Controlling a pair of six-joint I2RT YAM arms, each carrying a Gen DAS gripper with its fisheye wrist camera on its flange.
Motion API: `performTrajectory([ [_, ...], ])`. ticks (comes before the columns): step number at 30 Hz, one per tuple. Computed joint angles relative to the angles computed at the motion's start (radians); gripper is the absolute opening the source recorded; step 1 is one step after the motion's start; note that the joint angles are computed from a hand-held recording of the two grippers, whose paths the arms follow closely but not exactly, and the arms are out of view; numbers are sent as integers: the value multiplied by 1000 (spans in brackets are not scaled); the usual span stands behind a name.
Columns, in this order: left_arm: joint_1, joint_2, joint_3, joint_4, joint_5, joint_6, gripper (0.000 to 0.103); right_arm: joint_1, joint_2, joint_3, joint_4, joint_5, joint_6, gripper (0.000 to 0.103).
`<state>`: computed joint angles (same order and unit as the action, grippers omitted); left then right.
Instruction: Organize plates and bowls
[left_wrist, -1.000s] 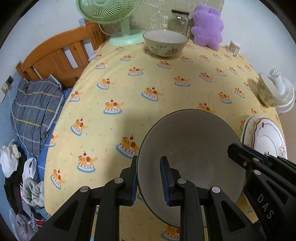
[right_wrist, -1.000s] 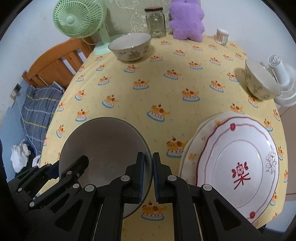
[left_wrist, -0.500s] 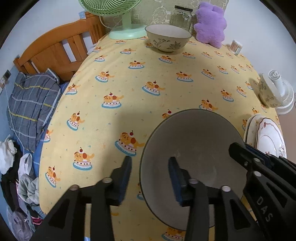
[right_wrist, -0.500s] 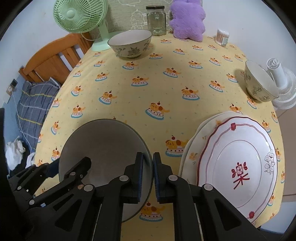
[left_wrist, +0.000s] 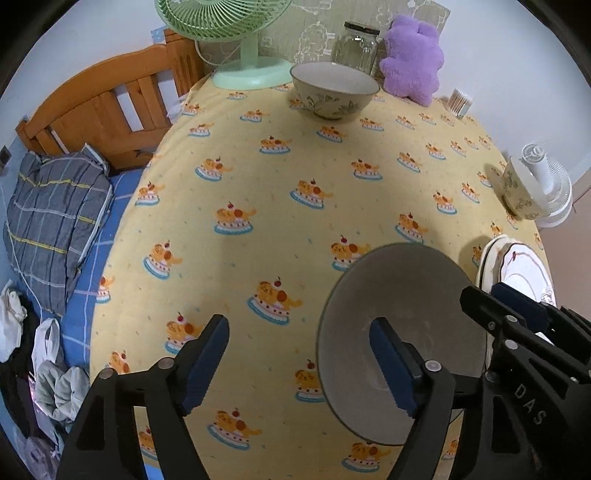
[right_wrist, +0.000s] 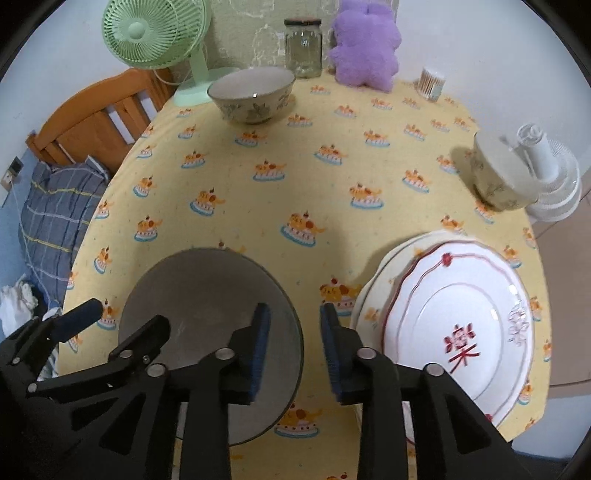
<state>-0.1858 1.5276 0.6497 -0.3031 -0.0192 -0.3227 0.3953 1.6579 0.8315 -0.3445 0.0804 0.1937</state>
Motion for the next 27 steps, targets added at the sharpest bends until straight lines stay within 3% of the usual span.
performTrajectory([
  [13, 106, -73, 82, -15, 38, 136, 95, 3, -48, 105, -58, 72, 59, 71],
  [27, 70, 118, 354, -23, -87, 91, 100, -117, 155, 400, -72, -55, -54, 77],
])
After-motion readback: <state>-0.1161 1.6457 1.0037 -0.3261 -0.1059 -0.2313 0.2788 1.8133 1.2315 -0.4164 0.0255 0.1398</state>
